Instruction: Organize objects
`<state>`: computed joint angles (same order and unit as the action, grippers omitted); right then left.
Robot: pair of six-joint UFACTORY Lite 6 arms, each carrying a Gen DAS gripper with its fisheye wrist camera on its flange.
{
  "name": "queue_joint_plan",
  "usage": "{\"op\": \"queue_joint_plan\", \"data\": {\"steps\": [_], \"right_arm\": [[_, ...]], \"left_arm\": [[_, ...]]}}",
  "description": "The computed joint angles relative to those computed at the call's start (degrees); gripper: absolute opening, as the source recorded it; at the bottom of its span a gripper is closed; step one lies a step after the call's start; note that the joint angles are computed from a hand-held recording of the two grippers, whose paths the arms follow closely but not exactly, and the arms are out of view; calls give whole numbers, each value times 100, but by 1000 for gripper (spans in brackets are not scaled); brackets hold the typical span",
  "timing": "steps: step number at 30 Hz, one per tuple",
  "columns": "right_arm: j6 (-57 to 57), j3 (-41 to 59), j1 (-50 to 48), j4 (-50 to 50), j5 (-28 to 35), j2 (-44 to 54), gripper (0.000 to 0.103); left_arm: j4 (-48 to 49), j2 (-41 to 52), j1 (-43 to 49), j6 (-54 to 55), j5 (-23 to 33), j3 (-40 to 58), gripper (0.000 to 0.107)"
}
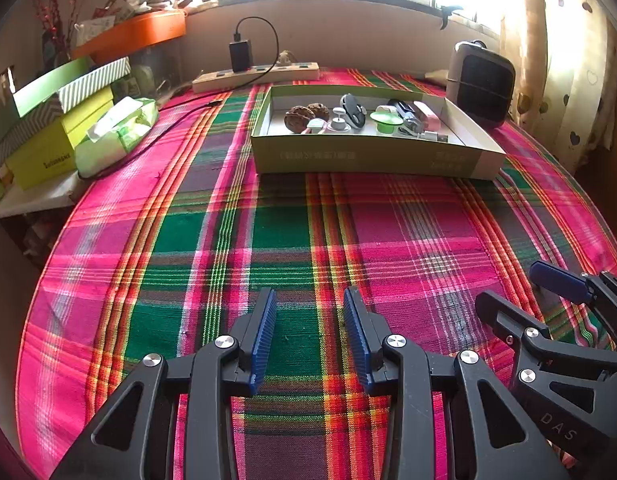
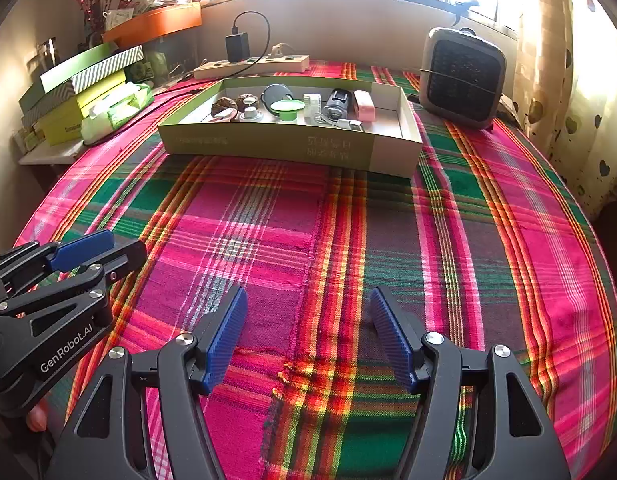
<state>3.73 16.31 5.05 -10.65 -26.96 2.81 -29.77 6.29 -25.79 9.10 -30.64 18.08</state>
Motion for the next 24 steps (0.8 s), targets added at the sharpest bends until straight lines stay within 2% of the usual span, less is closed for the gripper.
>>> {"op": "queue_joint_plan", "data": {"steps": [24], "right_arm": [[5, 9, -18, -22, -7, 14, 65]], "left_arm": [[-50, -11, -27, 28, -11, -15, 34]]}}
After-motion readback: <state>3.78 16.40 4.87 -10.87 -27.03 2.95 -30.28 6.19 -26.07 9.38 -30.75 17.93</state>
